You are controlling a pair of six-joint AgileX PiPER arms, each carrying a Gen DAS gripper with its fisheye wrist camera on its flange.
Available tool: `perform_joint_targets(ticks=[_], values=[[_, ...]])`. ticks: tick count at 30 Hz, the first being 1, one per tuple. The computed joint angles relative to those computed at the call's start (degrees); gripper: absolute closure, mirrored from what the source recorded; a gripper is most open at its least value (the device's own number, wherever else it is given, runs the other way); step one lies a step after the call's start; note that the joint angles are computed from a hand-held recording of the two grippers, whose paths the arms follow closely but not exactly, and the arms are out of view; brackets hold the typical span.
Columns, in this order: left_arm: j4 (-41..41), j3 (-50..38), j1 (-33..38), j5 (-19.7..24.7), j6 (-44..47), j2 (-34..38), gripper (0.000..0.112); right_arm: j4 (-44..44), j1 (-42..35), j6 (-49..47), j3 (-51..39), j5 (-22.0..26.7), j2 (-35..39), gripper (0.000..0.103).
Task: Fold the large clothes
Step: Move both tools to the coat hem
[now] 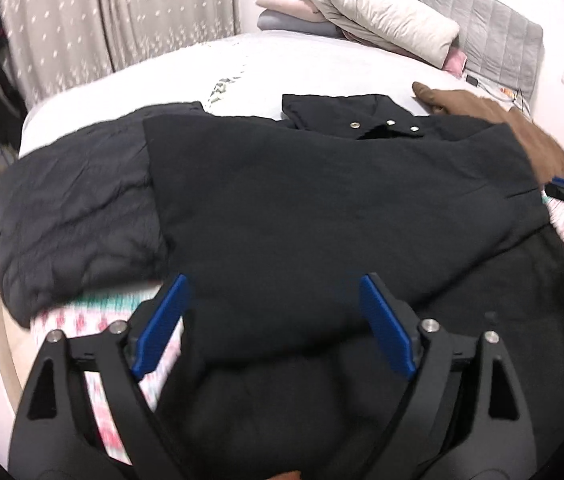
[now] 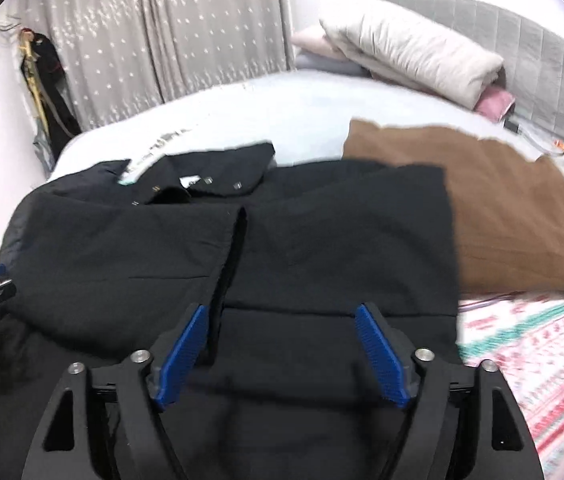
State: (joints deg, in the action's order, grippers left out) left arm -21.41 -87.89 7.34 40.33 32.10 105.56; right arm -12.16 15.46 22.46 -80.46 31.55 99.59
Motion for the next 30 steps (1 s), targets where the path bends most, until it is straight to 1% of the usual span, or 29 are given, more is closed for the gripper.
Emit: perform_joint_targets(ticks=[2,5,7,9,10,13,16,19,22,23,25,26,28,30], values=[[2.54,2.19,-0.61,1.09,-3.66,-3.55,0.023,-2.59,1.07,1.17,3.09,1.65,-4.78,0.019],[7.13,6.82,-1.86,1.51,-9.28,-9.90,0.019,-2.31,1.91,-0.91,7.51,4.75,-11.80,0.016],[8.94,9.75,-2.32,2.88,-11.83,-14.13,0.016,-1.86,2.55,-1.64,9.48,7.37,-15.43,0.015],[10.86,12.59,-2.91,4.85,-13.96,-18.36,0.016,-1.31,3.34,-1.79,10.46,11.93,-18.42,0.015],[11.63,13.85,-3.13,5.58,-14.54,-20.11,0.015,-0.57,3.66,-2.03,11.00,14.75,-20.26,0.015],[14.14,17.19,-4.12,8.27,-15.98,-25.17,0.015,2.23,3.40,-3.44,13.77,18.02,-25.04,0.015],[14.62,20.33,-4.54,10.95,-15.01,-30.04,0.015,4.56,3.07,-4.85,16.93,21.04,-30.79,0.015],[12.00,22.87,-3.01,14.33,-11.10,-33.95,0.015,7.09,2.33,-5.94,19.94,22.57,-35.72,0.015],[4.96,25.91,2.59,17.68,-2.36,-36.94,0.015,13.34,-0.88,-9.75,23.71,23.76,-40.54,0.015],[1.92,27.04,5.94,19.35,2.26,-37.40,0.015,14.85,-1.67,-10.49,25.07,25.43,-43.06,0.015],[-0.15,28.81,10.36,21.37,7.53,-37.54,0.015,18.95,-5.06,-14.34,28.00,27.15,-45.89,0.015],[-0.26,30.06,12.46,21.73,9.40,-37.61,0.015,20.13,-6.07,-15.49,29.14,28.09,-47.18,0.015],[-1.55,32.62,17.50,22.08,14.51,-37.44,0.015,24.48,-11.22,-21.06,32.93,30.25,-50.08,0.015],[-4.53,35.47,24.24,22.52,22.14,-36.89,0.015,27.85,-16.29,-26.11,36.11,31.98,-51.70,0.015]])
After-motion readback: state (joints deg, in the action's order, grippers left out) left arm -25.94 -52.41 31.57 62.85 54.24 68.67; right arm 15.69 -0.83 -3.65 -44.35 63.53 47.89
